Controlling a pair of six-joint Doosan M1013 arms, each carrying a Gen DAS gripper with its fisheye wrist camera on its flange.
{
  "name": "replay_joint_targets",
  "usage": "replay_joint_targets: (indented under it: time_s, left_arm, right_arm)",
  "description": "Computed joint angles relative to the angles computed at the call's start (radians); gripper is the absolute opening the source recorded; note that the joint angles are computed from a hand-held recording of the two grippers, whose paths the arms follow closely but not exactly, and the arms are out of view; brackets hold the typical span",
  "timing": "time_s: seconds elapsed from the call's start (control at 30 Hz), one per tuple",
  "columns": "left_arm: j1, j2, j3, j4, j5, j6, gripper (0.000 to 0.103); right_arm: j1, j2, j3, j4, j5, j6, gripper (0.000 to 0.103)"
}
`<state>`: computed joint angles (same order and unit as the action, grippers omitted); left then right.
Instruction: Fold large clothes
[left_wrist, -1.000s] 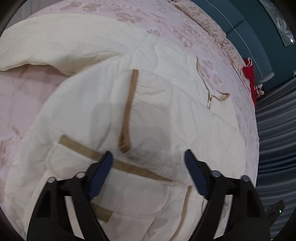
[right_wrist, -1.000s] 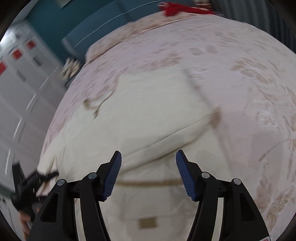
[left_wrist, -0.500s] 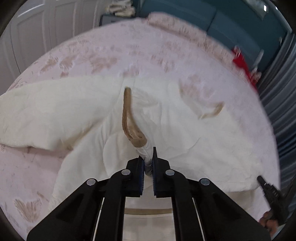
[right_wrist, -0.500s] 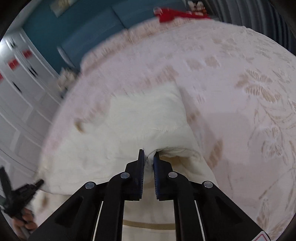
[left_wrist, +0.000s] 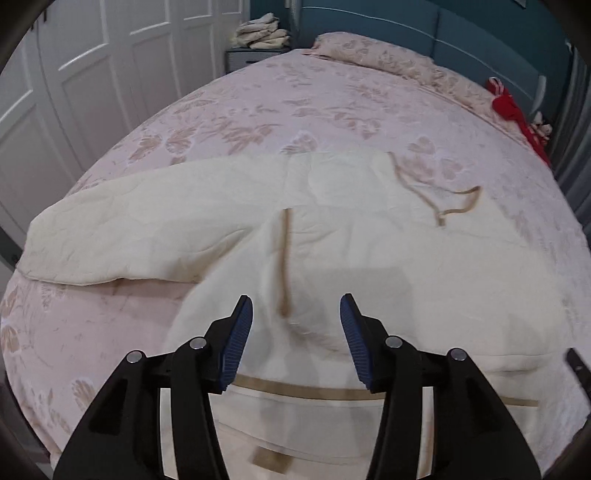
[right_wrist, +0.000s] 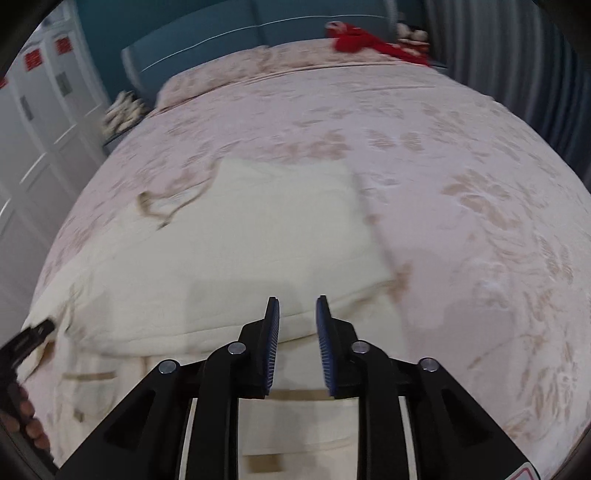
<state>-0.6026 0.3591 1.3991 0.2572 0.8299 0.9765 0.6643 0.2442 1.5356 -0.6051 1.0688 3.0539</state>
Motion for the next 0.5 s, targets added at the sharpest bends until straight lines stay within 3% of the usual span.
replay_joint_targets:
  time_s: [0.07, 0.3, 0.5]
  left_arm:
    - [-0.015, 0.022, -0.024, -0.036, 0.004, 0.048, 0.047]
    - [-0.060, 0.119, -0.082, -0.017, 0.082, 0.089, 0.047]
    - [-0.077, 0.103, -0.020, 0.047, 0.022, 0.036, 0.048]
  right_arm:
    - [0.004, 0.035, -0.035, 0.016, -0.043, -0.064, 0.015]
    - [-0.008, 0.159, -0.132, 0.141, -0.043, -0.242, 0.010]
    - [0.000, 0.184, -0.112, 0.112, -0.054, -0.224, 0.009]
